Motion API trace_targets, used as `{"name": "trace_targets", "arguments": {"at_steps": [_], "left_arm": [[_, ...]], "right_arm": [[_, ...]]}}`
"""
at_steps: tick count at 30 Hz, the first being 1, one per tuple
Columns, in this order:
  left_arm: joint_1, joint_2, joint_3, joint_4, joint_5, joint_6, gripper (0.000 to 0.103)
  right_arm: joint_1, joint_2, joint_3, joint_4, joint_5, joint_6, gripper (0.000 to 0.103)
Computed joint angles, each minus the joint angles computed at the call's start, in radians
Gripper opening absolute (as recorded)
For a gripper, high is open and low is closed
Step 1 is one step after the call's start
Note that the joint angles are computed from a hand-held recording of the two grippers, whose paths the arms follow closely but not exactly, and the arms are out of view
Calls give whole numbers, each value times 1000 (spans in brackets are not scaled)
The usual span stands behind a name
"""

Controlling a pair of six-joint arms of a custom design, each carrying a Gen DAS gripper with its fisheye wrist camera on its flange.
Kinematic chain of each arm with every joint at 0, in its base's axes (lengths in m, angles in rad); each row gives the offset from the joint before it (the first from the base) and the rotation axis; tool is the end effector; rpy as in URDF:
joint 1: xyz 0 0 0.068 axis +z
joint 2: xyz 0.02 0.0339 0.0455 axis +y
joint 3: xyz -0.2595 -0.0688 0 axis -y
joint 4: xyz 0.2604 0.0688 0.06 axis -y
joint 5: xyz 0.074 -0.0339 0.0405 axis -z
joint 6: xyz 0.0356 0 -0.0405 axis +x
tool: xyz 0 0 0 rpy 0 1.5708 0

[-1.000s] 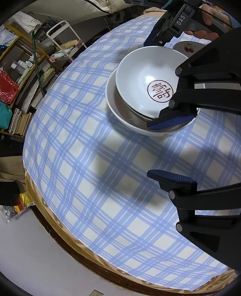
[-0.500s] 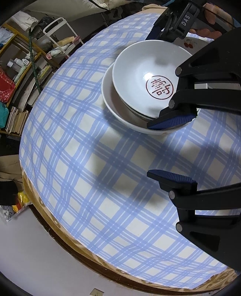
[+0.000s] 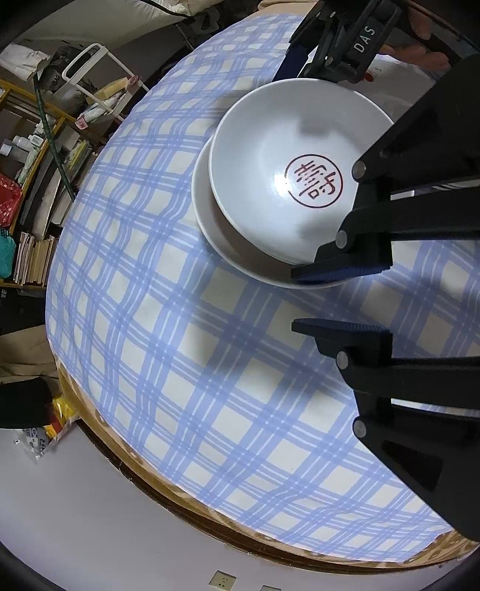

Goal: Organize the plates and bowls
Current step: 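Close the left gripper on the nested bowl stack rim while the right gripper grips its opposite rim, then lift and carry the bowl stack over the cherry plates with both grippers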

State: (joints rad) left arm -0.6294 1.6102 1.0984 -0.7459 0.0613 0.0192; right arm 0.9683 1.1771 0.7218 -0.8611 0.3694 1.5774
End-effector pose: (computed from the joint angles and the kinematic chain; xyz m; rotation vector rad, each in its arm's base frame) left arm 0.2577 -0.1904 0.1934 0.9222 2.7001 -0.2187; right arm 0.1283 0.1638 0.1888 0.8744 2.5659 0.1827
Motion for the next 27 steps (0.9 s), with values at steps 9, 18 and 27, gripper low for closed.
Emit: {"name": "trace_targets", "arguments": {"at_steps": [9,18,27], "left_arm": [[10,24,26,-30,42,-19,10],[-11,23,24,-21,39,-24,2],[16,67,59,-47,94,-62,2]], "right_arm": [[-30,-33,-26,49,-74,11,64],[-28,12,15,83,-68,-32,20],[-62,33,26,108,-95,-65,11]]}}
